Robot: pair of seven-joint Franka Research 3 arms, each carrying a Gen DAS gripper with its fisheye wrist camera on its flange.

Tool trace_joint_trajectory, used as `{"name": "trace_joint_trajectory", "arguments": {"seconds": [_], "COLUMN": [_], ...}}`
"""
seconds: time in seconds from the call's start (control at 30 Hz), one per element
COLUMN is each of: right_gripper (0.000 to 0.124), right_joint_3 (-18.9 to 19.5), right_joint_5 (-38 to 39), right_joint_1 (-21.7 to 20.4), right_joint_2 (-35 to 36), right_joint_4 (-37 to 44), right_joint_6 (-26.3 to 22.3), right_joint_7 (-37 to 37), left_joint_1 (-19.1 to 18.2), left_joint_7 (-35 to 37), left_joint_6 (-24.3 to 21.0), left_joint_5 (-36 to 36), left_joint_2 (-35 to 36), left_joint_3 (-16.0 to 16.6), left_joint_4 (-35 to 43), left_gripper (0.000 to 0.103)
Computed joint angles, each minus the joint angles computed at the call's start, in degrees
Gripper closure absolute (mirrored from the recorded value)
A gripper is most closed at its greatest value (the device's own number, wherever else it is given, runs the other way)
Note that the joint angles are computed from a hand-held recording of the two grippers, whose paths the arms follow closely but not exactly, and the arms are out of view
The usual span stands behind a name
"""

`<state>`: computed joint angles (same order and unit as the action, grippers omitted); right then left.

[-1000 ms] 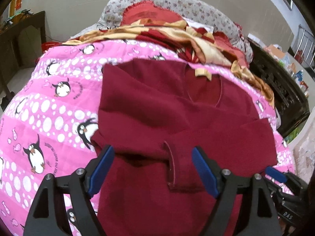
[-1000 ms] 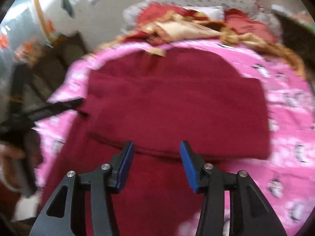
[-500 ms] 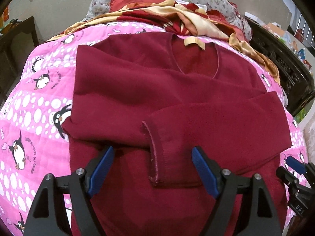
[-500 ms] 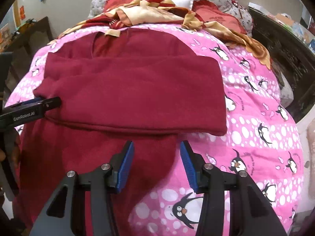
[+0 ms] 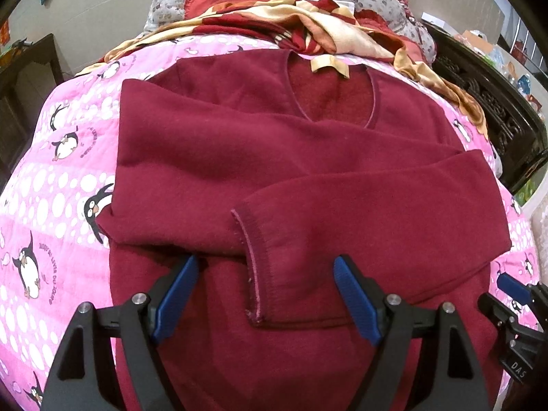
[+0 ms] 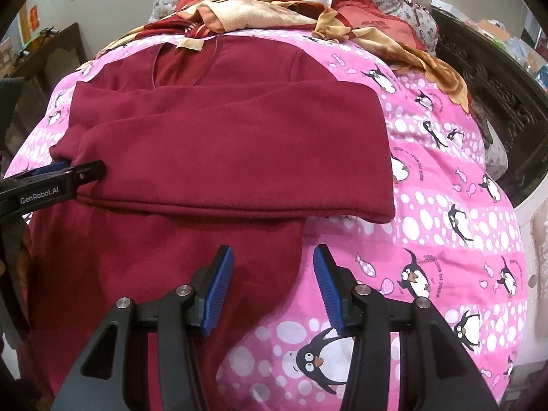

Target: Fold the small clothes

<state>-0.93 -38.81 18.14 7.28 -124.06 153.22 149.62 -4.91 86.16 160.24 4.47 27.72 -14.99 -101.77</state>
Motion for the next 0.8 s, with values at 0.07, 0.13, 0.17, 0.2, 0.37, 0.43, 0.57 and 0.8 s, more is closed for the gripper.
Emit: {"name": "trace_joint_trajectory", "arguments": {"seconds": [0.07, 0.13, 0.17, 0.2, 0.37, 0.43, 0.57, 0.8], "right_gripper": [0.065, 0.065, 0.065, 0.065, 0.065, 0.065, 0.065, 0.065], "right_joint_3": [-0.02, -0.03, -0.03, -0.01, -0.16, -0.23, -0.41, -0.74], "right_joint_5": [-0.06, 0.02, 0.13, 0.32, 0.72, 0.82, 1.37, 0.83], "right_joint_1": [0.04, 0.02, 0.01, -0.01, -0.09, -0.07, -0.21, -0.55], "right_joint_2": [0.06, 0.12, 0.1, 0.11, 0.28, 0.33, 0.32, -0.66], "right_joint_4": [0.05, 0.06, 0.04, 0.04, -0.14, -0.15, -0.49, -1.51], "right_joint_6": [-0.07, -0.03, 0.01, 0.02, 0.51, 0.59, 1.25, 1.82], "right_joint_7": [0.08, -0.03, -0.12, -0.27, -0.51, -0.43, -0.4, 1.47], "left_joint_1": [-0.06, -0.07, -0.09, -0.07, -0.63, -1.14, -1.56, 2.05], "left_joint_7": [-0.01, 0.08, 0.11, 0.22, 0.07, -0.3, -0.03, 3.54], "left_joint_6": [-0.03, -0.13, -0.17, -0.11, 0.38, 0.76, 1.7, 1.47], "left_joint_5": [0.06, 0.04, 0.03, -0.02, 0.47, 1.22, 2.53, -2.49], "left_joint_2": [0.03, 0.09, 0.11, 0.11, 0.18, 0.21, 0.27, 0.02], "left_joint_3": [-0.03, -0.14, -0.18, -0.28, -0.02, 0.41, 0.52, -3.28], "left_joint_4": [0.07, 0.21, 0.29, 0.31, 0.49, 0.54, 0.44, 0.53], "left_gripper": [0.018, 0.018, 0.018, 0.018, 0.019, 0.021, 0.049, 0.086]}}
